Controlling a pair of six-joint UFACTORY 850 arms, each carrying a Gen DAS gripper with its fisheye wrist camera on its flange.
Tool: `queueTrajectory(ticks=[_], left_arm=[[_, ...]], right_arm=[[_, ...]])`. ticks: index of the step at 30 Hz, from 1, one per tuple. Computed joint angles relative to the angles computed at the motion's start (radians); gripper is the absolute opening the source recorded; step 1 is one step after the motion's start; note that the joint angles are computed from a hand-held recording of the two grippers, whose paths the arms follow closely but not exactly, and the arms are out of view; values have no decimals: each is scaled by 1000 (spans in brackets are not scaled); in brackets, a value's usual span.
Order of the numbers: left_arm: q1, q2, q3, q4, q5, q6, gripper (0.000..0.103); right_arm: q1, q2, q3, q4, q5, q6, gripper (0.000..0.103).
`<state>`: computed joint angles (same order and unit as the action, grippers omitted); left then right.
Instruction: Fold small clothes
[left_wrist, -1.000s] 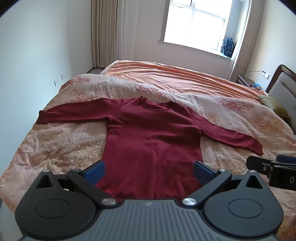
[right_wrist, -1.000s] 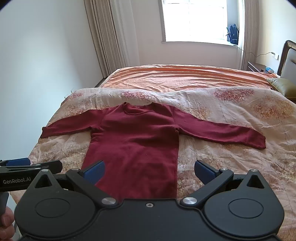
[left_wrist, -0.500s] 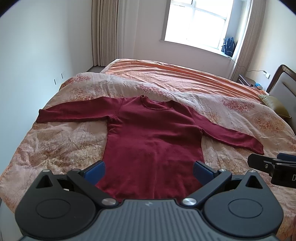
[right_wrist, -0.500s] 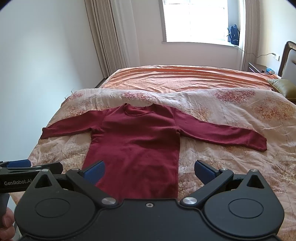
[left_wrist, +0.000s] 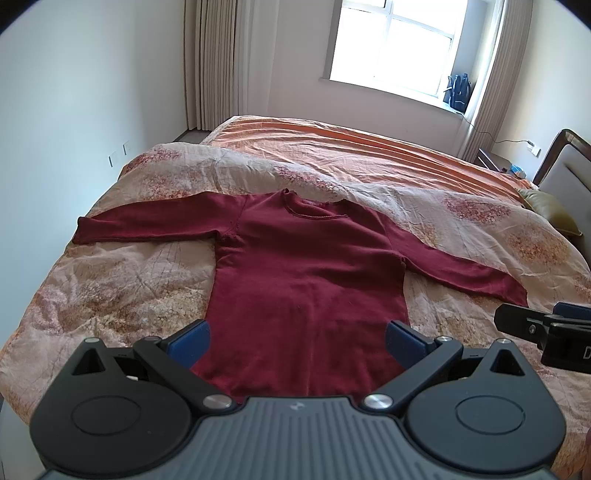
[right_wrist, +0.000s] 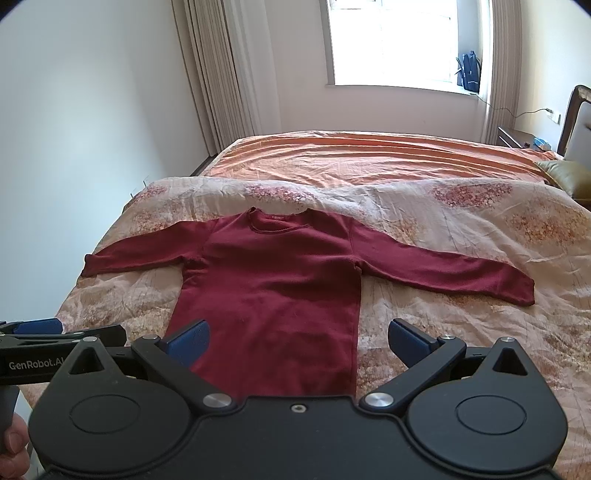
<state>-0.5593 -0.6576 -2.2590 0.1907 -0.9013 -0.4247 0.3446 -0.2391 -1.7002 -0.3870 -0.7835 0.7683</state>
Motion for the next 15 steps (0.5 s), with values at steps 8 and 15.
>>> queueTrajectory(ticks=[8,15], left_arm=[[4,-10,-13,-4,-2,4,103],[6,-12,-17,-5,-5,5,103]], right_arm=[[-1,-4,-2,1,14,-7,103],[-4,7,12,3,26,-8,103]])
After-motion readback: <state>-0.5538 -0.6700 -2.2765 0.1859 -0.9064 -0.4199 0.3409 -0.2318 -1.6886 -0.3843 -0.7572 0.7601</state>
